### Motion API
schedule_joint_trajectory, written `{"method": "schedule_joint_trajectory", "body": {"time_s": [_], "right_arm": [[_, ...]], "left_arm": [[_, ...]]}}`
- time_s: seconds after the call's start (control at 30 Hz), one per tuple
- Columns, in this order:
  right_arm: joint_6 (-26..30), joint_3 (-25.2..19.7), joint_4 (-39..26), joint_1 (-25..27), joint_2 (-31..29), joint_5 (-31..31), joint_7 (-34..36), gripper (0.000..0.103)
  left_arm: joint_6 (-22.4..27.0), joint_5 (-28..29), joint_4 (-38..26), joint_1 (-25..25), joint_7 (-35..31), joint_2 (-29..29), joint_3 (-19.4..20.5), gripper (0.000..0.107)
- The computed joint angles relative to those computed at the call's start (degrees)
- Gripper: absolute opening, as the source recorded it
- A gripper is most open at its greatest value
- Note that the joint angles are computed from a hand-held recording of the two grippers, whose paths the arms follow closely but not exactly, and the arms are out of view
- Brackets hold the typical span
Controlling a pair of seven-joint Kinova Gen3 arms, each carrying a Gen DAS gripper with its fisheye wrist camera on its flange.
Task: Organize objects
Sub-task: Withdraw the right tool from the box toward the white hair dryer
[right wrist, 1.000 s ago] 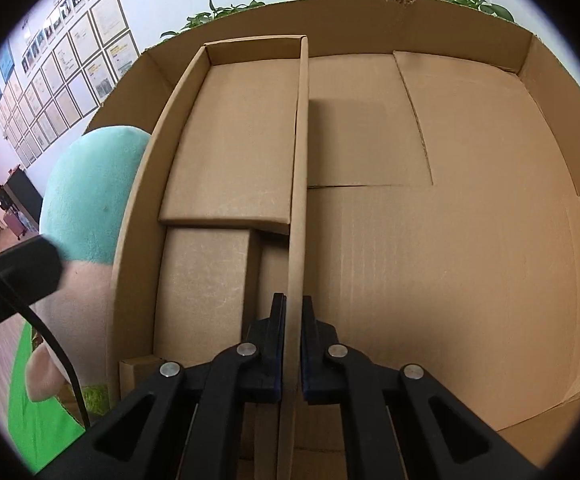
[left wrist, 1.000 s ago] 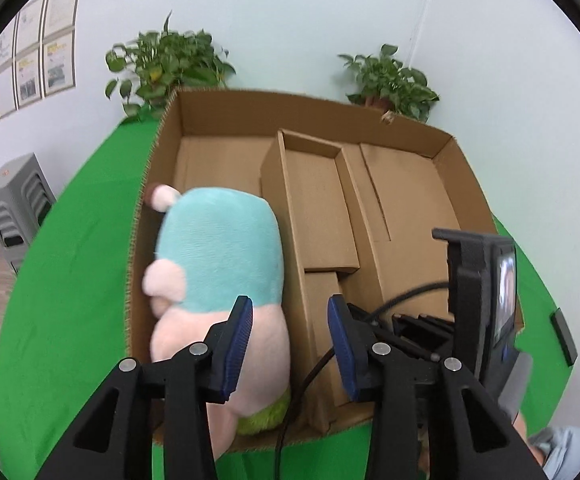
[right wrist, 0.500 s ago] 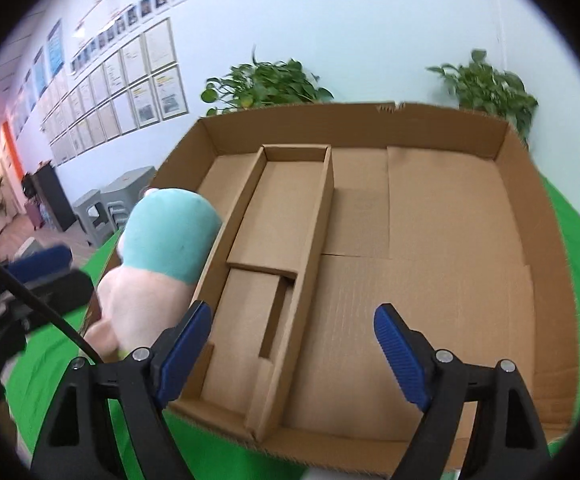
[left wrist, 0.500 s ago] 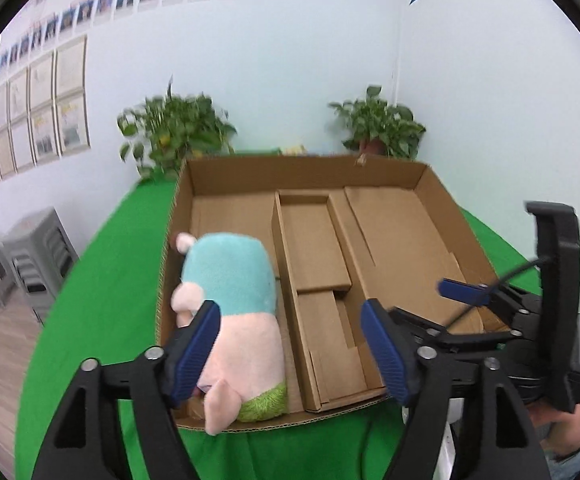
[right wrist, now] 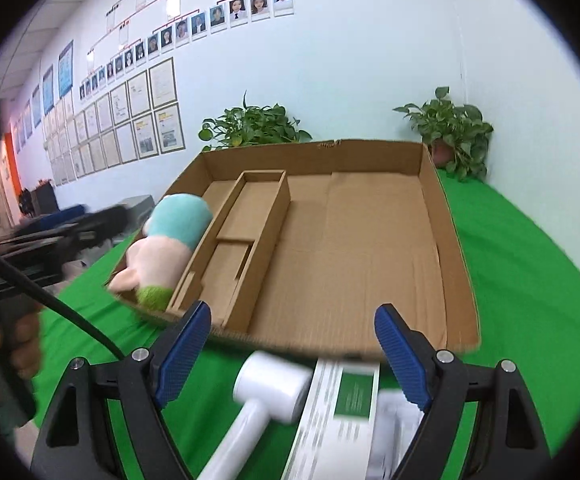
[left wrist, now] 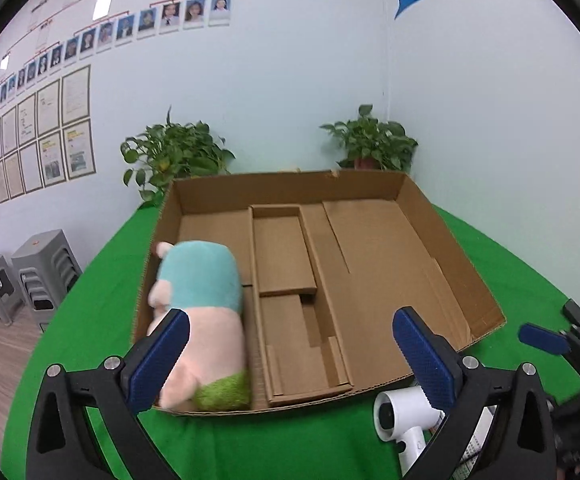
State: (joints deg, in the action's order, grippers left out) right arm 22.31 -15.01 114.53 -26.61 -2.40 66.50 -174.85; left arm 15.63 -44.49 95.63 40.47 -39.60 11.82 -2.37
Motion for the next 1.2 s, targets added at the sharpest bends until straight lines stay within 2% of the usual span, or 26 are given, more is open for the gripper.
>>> {"method": "schedule_joint_trajectory", "body": {"time_s": [0.1,0.17,0.23,0.37,0.4,0.47,0.53,0.67,0.77,1.0,1.13,1.2], "right_arm": [[-0.5,-0.8,2.9,0.4,-1.7,2.1,-4.4,0.084],[-1.4,0.0,3.8,0.5,-2.0,-0.3,-3.2,0.084],[-2.2,-0.6,4.7,1.9,-2.5,-1.3,-3.5,0.084],[-2.6,-1.5,6.2,3.6,-3.1,-0.9,-5.2,0.084],[-2.9,-1.5,6.4,4.0,-3.1,-1.0,-5.3,0.084],[-3.5,-2.0,7.9,4.9,-3.8,0.8,-7.5,0.084],[-4.5,-2.2,8.6,5.6,-4.0,1.8,-8.8,0.084],[-6.7,-1.9,8.9,6.4,-3.5,2.5,-9.4,0.084],[-7.9,-1.8,8.8,6.7,-2.8,2.7,-9.2,0.084],[-10.2,-1.1,8.4,6.9,-1.6,-0.3,-5.9,0.084],[-6.2,-1.8,7.6,5.7,-1.2,-1.0,-5.5,0.084],[-3.7,-1.8,6.9,4.5,-0.9,-1.4,-5.1,0.084]], "left_arm": [[3.2,5.4,-5.6,-5.4,-6.8,5.0,7.2,0.103],[6.8,9.0,-10.2,-6.1,-11.3,8.3,9.0,0.102],[10.7,10.5,-15.5,-3.2,-13.8,12.2,6.8,0.102],[20.0,10.4,-25.6,3.6,-13.9,19.7,-0.3,0.101],[22.3,10.8,-27.8,3.8,-14.3,21.3,-0.6,0.1],[26.9,13.0,-31.6,2.9,-16.1,23.8,0.4,0.089],[30.2,14.6,-34.1,2.7,-16.0,25.6,0.0,0.086],[29.6,19.0,-33.2,0.4,-14.6,25.9,0.5,0.082],[30.1,17.7,-33.0,2.1,-11.9,26.1,-1.5,0.081],[29.6,17.3,-32.5,2.1,-11.8,26.2,-1.1,0.081],[27.3,16.9,-28.8,2.2,-11.2,23.4,-1.2,0.082],[23.5,14.4,-24.0,3.8,-9.1,20.3,-2.6,0.083]]}}
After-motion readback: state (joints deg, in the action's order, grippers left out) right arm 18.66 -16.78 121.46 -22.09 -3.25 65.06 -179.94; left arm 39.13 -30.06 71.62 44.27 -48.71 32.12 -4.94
